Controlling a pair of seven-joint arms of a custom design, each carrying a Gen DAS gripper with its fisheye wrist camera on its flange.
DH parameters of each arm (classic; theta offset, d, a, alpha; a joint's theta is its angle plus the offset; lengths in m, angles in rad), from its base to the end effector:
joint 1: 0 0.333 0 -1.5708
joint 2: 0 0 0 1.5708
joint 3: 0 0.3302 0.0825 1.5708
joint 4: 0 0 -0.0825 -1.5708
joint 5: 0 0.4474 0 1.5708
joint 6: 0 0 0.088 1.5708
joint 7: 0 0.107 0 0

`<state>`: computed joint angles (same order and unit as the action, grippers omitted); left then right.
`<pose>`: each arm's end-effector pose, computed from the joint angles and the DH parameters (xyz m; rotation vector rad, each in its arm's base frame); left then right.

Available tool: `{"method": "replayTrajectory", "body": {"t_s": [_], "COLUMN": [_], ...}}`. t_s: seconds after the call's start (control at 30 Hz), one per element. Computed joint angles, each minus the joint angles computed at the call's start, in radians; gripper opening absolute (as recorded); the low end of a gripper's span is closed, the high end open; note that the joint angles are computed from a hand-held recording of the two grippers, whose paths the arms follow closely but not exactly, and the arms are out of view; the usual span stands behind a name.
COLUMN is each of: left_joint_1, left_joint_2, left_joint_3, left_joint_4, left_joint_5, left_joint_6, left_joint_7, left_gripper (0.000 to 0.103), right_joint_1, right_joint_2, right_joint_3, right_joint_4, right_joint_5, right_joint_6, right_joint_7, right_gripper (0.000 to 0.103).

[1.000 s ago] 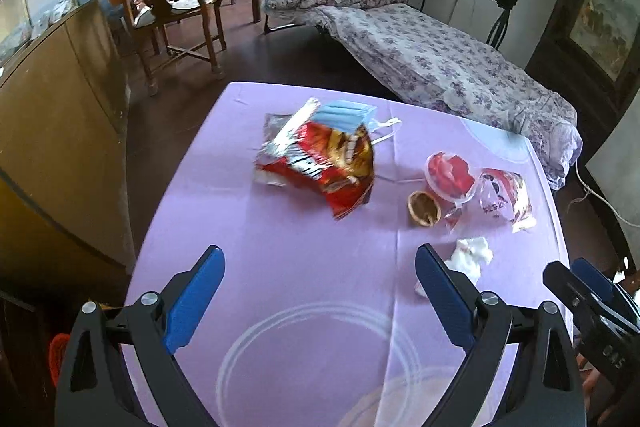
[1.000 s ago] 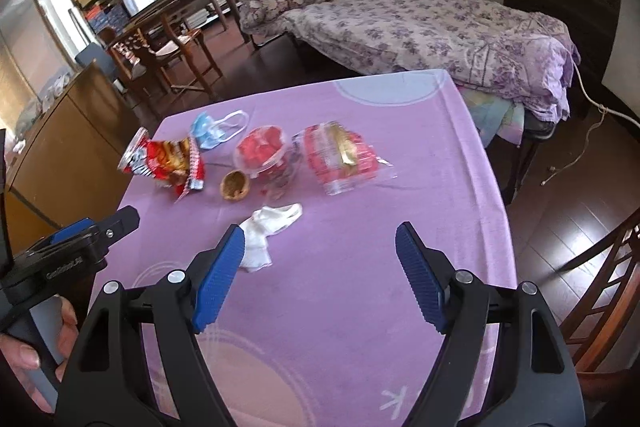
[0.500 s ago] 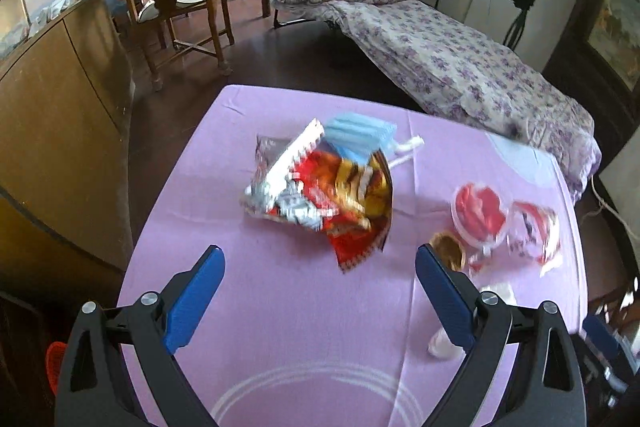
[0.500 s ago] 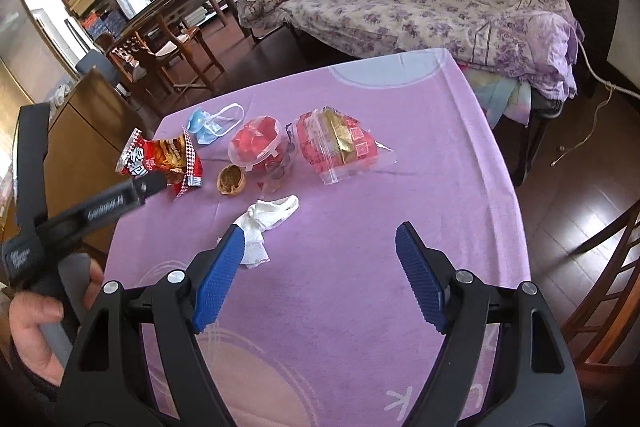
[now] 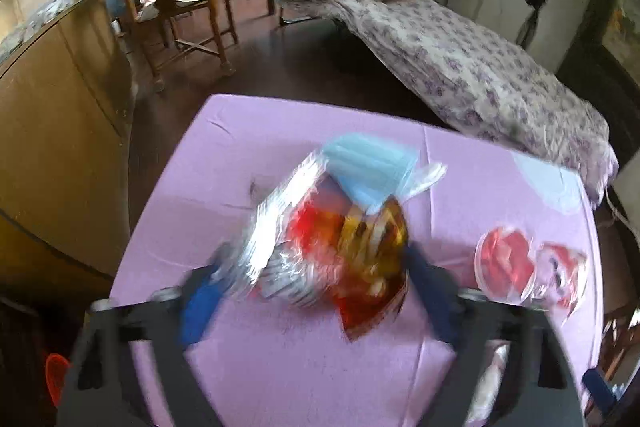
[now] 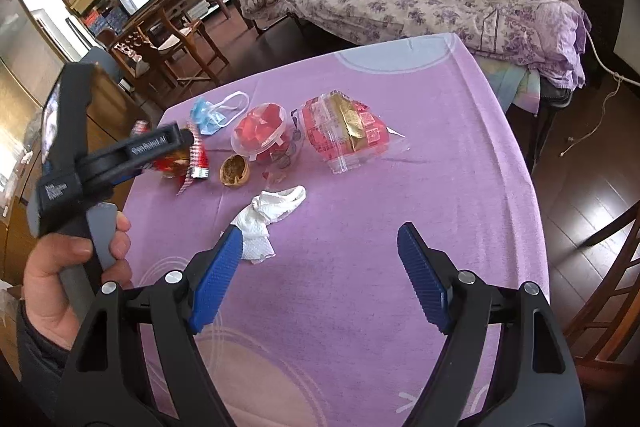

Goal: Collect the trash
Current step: 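Grasp the red snack bag with the left tool, then grasp the white tissue with the right tool while the left tool holds the snack bag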

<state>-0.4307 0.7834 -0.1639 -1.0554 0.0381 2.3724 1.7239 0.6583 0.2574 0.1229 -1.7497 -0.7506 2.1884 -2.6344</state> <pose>0.7525 -0.4453 0.4277 -1.2045 2.5509 -0.7143 0.5286 0.4807 0.4370 -0.8335 2.4437 -0.5157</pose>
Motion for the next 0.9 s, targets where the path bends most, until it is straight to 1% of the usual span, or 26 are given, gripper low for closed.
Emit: {"method": "replayTrajectory", "body": {"t_s": [0.03,0.07,0.1,0.13,0.27,0.3,0.37,0.6,0.67,0.77,0.83,0.9], "left_joint_1": [0.011,0.025,0.045,0.053,0.096,0.121,0.151,0.202,0.21,0.209,0.21,0.213], "left_joint_2": [0.004,0.001,-0.01,-0.025,-0.101,-0.133,-0.187,-0.323,-0.34,-0.344,-0.347,-0.344], "left_joint_3": [-0.015,-0.029,-0.046,-0.048,-0.063,-0.078,-0.092,-0.101,-0.104,-0.102,-0.102,-0.102], "left_joint_4": [0.007,0.002,-0.014,-0.037,-0.142,-0.184,-0.257,-0.45,-0.474,-0.477,-0.482,-0.477], "left_joint_5": [-0.013,-0.032,-0.061,-0.073,-0.13,-0.162,-0.208,-0.301,-0.325,-0.341,-0.353,-0.363], "left_joint_6": [-0.02,-0.032,-0.04,-0.033,-0.013,-0.014,-0.005,0.03,0.029,0.037,0.048,0.041], "left_joint_7": [0.027,0.049,0.071,0.08,0.122,0.146,0.181,0.277,0.304,0.325,0.338,0.348], "left_gripper": [0.048,0.037,0.034,0.029,0.026,0.026,0.026,0.026,0.026,0.026,0.026,0.026], "right_joint_1": [0.001,0.001,0.003,0.004,0.007,0.008,0.008,0.012,0.016,0.023,0.029,0.042], "right_joint_2": [0.0,0.0,0.0,0.0,0.003,0.004,0.003,0.04,0.06,0.11,0.145,0.181], "right_joint_3": [0.0,0.0,-0.001,-0.002,-0.001,-0.001,-0.001,-0.001,-0.006,-0.016,-0.029,-0.044], "right_joint_4": [0.001,0.0,0.001,0.001,0.007,0.009,0.008,0.046,0.068,0.127,0.171,0.22], "right_joint_5": [-0.001,-0.002,-0.008,-0.012,-0.02,-0.021,-0.022,-0.008,-0.007,0.006,0.006,-0.003], "right_joint_6": [-0.003,-0.002,0.001,0.001,-0.004,-0.006,-0.005,-0.012,-0.011,-0.016,-0.021,-0.038], "right_joint_7": [0.001,0.003,0.009,0.012,0.012,0.013,0.015,-0.026,-0.042,-0.088,-0.119,-0.143], "right_gripper": [0.077,0.077,0.077,0.077,0.077,0.077,0.077,0.077,0.077,0.077,0.077,0.077]}}
